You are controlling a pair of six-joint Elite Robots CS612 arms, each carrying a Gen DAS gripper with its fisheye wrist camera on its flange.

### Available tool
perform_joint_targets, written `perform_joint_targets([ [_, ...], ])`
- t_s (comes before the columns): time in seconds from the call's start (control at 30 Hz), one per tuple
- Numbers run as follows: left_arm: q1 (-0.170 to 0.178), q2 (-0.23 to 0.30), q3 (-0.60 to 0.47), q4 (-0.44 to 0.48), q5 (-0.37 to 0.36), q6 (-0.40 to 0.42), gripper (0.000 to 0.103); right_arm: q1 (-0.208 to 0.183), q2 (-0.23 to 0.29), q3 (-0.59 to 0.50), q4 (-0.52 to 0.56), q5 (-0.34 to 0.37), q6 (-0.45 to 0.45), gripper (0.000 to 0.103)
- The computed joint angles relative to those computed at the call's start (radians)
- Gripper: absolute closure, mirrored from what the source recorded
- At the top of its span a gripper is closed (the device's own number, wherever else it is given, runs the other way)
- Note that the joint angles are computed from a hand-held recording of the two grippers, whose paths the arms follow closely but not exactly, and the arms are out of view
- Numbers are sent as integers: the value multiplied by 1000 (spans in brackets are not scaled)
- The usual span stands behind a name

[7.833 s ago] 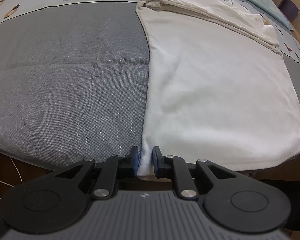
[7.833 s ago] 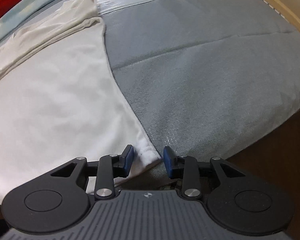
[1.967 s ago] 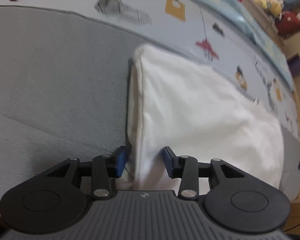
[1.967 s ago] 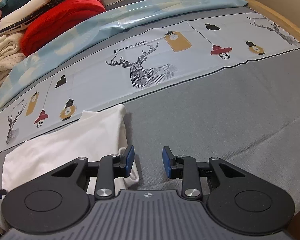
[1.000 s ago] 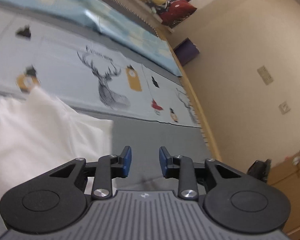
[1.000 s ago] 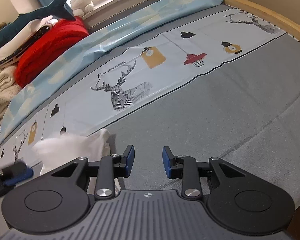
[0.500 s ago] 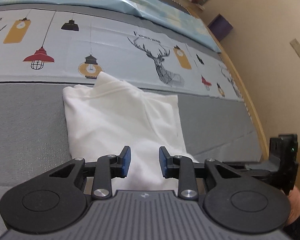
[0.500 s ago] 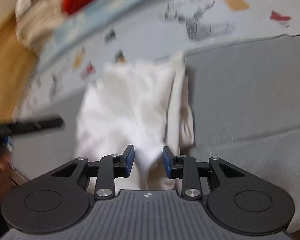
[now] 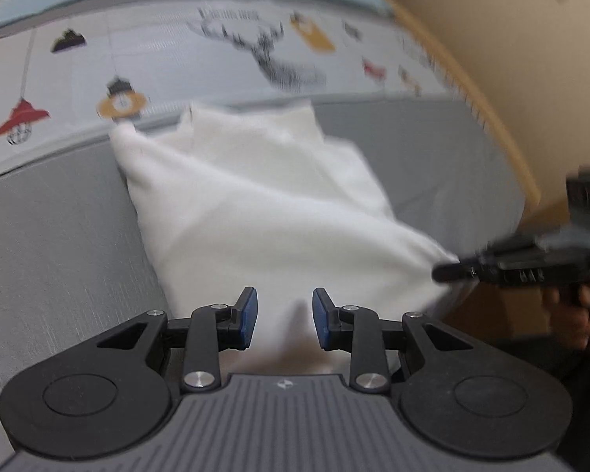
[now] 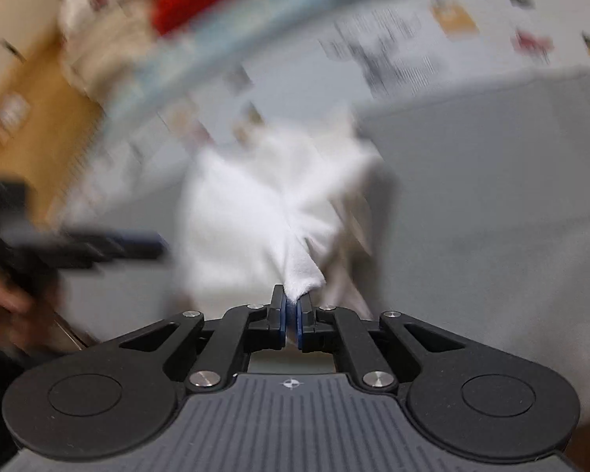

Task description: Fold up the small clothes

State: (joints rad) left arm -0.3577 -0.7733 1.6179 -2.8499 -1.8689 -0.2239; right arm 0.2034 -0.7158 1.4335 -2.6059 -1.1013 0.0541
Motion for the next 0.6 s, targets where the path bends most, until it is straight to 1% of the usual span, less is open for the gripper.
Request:
perform_joint_targets([
  [0.03, -7, 6, -9, 46, 20, 23, 70, 8, 10, -19, 39, -40, -15, 93],
  [0.07, -14, 13, -17, 94, 45, 41, 70, 14, 17, -31, 45, -65, -19, 89],
  [0.1, -21, 19, -24, 143, 72, 62, 70, 15, 23, -37, 30, -72, -7, 87],
  [0.13, -29, 23, -30, 188, 102, 87, 70, 13, 29, -42, 3, -65, 26, 85],
  [0.17, -37, 25, -30, 209, 130, 119, 70, 8, 35, -44, -40, -37, 79, 84],
  [0.2, -37, 24, -27, 203, 134, 134, 70, 3, 36, -33, -99, -17, 128, 84],
  [0.23, -31, 24, -25, 187, 117, 121, 70, 2, 43, -29, -178, -11, 192, 82],
  [0.27, -21, 23, -24, 162, 94, 87, 70, 2, 49, -27, -234, -16, 239, 78],
  [0.3, -11, 22, -21, 124, 77, 48, 70, 1, 59, -29, -290, -17, 289, 77],
  [0.37, 10, 23, -10, 12, 62, -35, 69, 2, 82, -40, -363, -32, 384, 75],
  [0.43, 32, 33, -2, -100, 66, -166, 67, 10, 105, -67, -356, -75, 440, 74],
  [0.47, 40, 39, -3, -129, 72, -222, 67, 15, 115, -81, -343, -94, 455, 74],
  [0.53, 53, 53, -7, -170, 72, -292, 67, 22, 132, -109, -318, -122, 481, 73],
  [0.6, 58, 65, -12, -206, 82, -340, 67, 25, 148, -135, -292, -131, 497, 73],
])
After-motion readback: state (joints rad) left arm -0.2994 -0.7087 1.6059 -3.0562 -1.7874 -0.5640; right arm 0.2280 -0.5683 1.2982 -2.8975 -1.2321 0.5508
